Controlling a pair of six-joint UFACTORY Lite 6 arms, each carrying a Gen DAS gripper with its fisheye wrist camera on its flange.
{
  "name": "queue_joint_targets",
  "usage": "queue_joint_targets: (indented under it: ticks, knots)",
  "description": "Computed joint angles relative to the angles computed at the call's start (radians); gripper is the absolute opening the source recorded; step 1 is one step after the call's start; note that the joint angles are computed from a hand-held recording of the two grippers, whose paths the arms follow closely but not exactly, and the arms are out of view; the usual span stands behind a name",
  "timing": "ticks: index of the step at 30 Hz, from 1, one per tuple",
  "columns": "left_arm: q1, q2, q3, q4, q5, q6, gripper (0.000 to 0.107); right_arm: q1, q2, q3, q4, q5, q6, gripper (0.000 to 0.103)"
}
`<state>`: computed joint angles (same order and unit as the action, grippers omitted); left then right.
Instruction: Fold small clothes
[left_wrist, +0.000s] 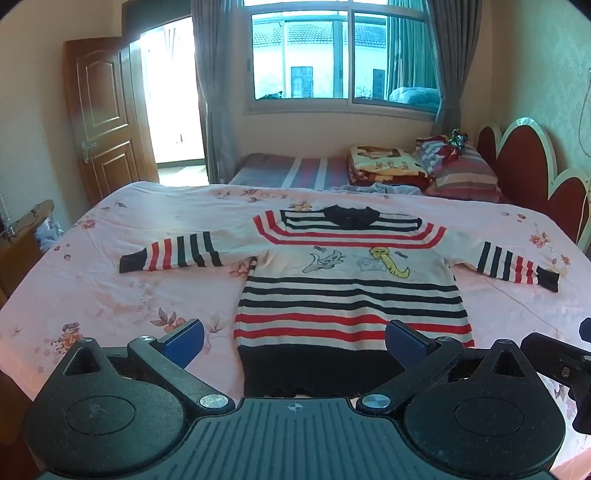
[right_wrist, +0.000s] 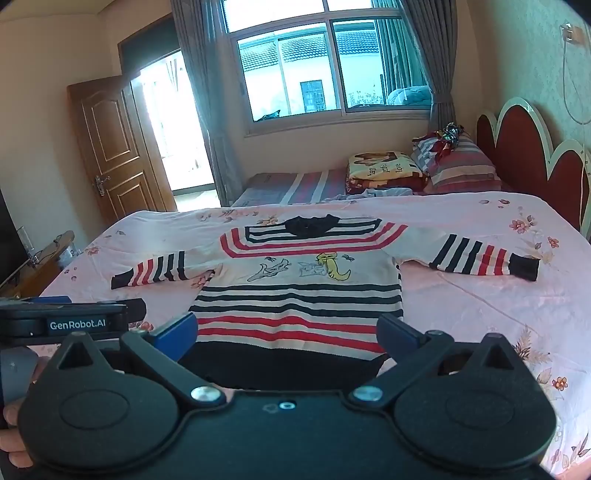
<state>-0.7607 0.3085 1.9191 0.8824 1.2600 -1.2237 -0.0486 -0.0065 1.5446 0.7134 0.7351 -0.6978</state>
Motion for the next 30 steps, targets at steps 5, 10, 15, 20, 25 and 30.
queue_joint_targets:
  ticks: [5, 10, 15, 20, 25, 30]
  knots:
    - [-0.001, 0.008, 0.009, -0.003, 0.001, 0.002, 0.103, -0.011, 0.006, 0.001, 0.023, 0.003, -0.024, 0.102]
    - [-0.003, 0.024, 0.036, -0.007, 0.008, 0.01, 0.103, -0.003, 0.013, 0.009, 0.01, 0.0, -0.007, 0.102]
    - [0.001, 0.037, 0.058, -0.012, 0.009, 0.024, 0.103, -0.003, 0.016, 0.012, 0.01, 0.003, -0.005, 0.102]
    - [0.004, 0.04, 0.064, -0.018, 0.008, 0.028, 0.103, 0.004, 0.017, 0.01, 0.007, -0.005, -0.003, 0.102]
    - [0.013, 0.036, 0.059, -0.02, 0.003, 0.031, 0.103, 0.006, 0.025, 0.01, 0.01, -0.009, -0.006, 0.102]
    - [0.018, 0.033, 0.053, -0.02, 0.0, 0.031, 0.103, 0.006, 0.02, 0.013, 0.003, 0.0, 0.006, 0.102]
